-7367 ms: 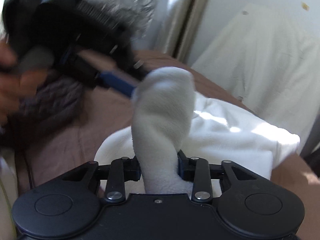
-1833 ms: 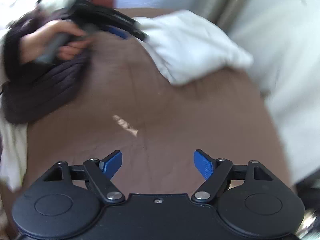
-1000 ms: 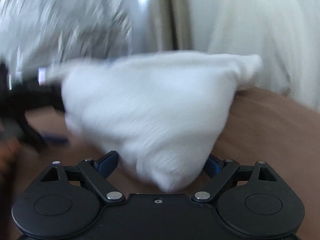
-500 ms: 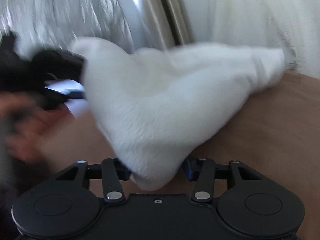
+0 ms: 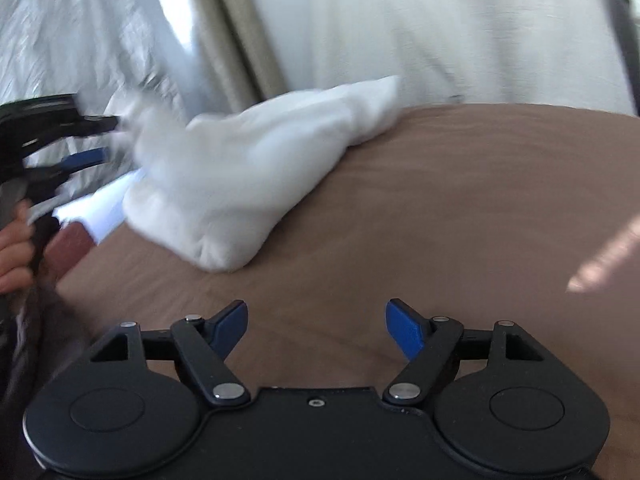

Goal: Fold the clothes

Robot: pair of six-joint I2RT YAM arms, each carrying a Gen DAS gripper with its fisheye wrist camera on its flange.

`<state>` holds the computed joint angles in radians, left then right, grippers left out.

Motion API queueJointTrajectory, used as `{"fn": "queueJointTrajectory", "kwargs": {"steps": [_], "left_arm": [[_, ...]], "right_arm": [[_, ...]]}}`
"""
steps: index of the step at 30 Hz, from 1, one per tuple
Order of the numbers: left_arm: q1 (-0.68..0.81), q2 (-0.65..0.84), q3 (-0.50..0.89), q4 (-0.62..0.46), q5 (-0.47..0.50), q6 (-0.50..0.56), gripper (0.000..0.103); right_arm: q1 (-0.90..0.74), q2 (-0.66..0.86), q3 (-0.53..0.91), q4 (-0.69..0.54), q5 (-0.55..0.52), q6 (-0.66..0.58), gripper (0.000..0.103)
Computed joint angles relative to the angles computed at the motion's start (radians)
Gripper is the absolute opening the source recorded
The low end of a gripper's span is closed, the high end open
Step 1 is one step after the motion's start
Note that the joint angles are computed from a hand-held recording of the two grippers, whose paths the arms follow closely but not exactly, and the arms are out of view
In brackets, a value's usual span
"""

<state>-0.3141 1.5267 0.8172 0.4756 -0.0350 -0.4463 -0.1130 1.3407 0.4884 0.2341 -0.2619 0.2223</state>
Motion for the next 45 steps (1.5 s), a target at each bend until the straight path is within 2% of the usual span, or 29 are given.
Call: {"fn": "queueJointTrajectory", "kwargs": {"steps": [1, 2, 3, 4, 6, 7, 9, 11, 12, 15, 17, 18, 20, 23, 24, 25, 27, 29, 33, 38, 41, 43, 45], "left_arm": [[-0.012, -0.024, -0.016, 0.025, 0.003, 0.021, 0.063], [-0.009, -0.018, 0.011, -0.005, 0.066, 0.069, 0.064], [-0.005, 0.015, 0.079, -0.100, 0.127, 0.125, 0.064], [-0.018, 0.063, 0.157, -0.217, 0.122, 0.168, 0.064], [-0.048, 0.194, 0.309, -0.407, -0.011, 0.202, 0.061], [-0.049, 0.262, 0.378, -0.491, -0.057, 0.191, 0.058], [-0.007, 0.367, 0.450, -0.588, -0.035, 0.079, 0.060], [0.059, 0.396, 0.395, -0.517, 0.095, -0.056, 0.063], [0.071, 0.392, 0.366, -0.476, 0.124, -0.083, 0.063], [0.057, 0.403, 0.362, -0.452, 0.083, -0.008, 0.064], [0.070, 0.433, 0.384, -0.440, 0.086, -0.014, 0.065], [0.089, 0.458, 0.412, -0.444, 0.107, -0.025, 0.065], [0.100, 0.478, 0.426, -0.453, 0.120, -0.029, 0.074], [0.102, 0.485, 0.467, -0.516, 0.098, -0.022, 0.091], [0.098, 0.472, 0.465, -0.536, 0.096, -0.033, 0.091], [0.091, 0.452, 0.467, -0.568, 0.094, -0.042, 0.090], [0.063, 0.392, 0.497, -0.684, 0.086, -0.050, 0.089], [0.020, 0.309, 0.505, -0.775, 0.060, -0.037, 0.089], [-0.118, 0.055, 0.385, -0.871, -0.068, -0.060, 0.092], [-0.302, -0.160, 0.284, -1.007, -0.222, -0.139, 0.094], [-0.420, -0.271, 0.209, -1.068, -0.307, -0.199, 0.094], [-0.514, -0.311, 0.201, -1.165, -0.379, -0.250, 0.094], [-0.609, -0.316, 0.220, -1.276, -0.461, -0.312, 0.094]], "right_arm": [[-0.007, -0.015, 0.005, -0.018, -0.002, 0.013, 0.080], [-0.013, -0.018, 0.015, -0.027, -0.013, 0.011, 0.080], [-0.012, -0.026, 0.028, -0.047, -0.020, -0.001, 0.080], [-0.008, -0.034, 0.041, -0.066, -0.021, -0.011, 0.080], [0.026, -0.052, 0.068, -0.099, 0.023, -0.018, 0.080], [0.042, -0.055, 0.083, -0.111, 0.042, -0.020, 0.080], [0.065, -0.026, 0.127, -0.087, 0.046, -0.005, 0.080], [0.089, 0.020, 0.178, -0.039, 0.046, 0.000, 0.080], [0.107, 0.058, 0.212, -0.005, 0.049, -0.010, 0.080], [0.160, 0.220, 0.357, 0.037, 0.056, -0.043, 0.080], [0.199, 0.341, 0.455, 0.041, 0.088, -0.083, 0.080], [0.217, 0.405, 0.510, 0.006, 0.125, -0.103, 0.080], [0.225, 0.504, 0.578, -0.064, 0.142, -0.067, 0.083], [0.174, 0.522, 0.490, 0.014, 0.020, 0.090, 0.084], [0.164, 0.511, 0.459, 0.032, 0.004, 0.103, 0.084], [0.163, 0.488, 0.438, 0.022, 0.008, 0.101, 0.084], [0.178, 0.408, 0.430, -0.114, 0.056, 0.068, 0.083], [0.191, 0.287, 0.383, -0.198, 0.116, 0.047, 0.084], [0.094, -0.009, 0.274, -0.309, 0.006, 0.103, 0.096], [-0.066, -0.311, 0.246, -0.574, -0.090, 0.130, 0.098], [-0.087, -0.417, 0.278, -0.729, -0.021, 0.068, 0.098], [-0.085, -0.479, 0.300, -0.821, 0.046, 0.006, 0.098], [-0.134, -0.574, 0.288, -0.887, 0.057, -0.058, 0.098]]}}
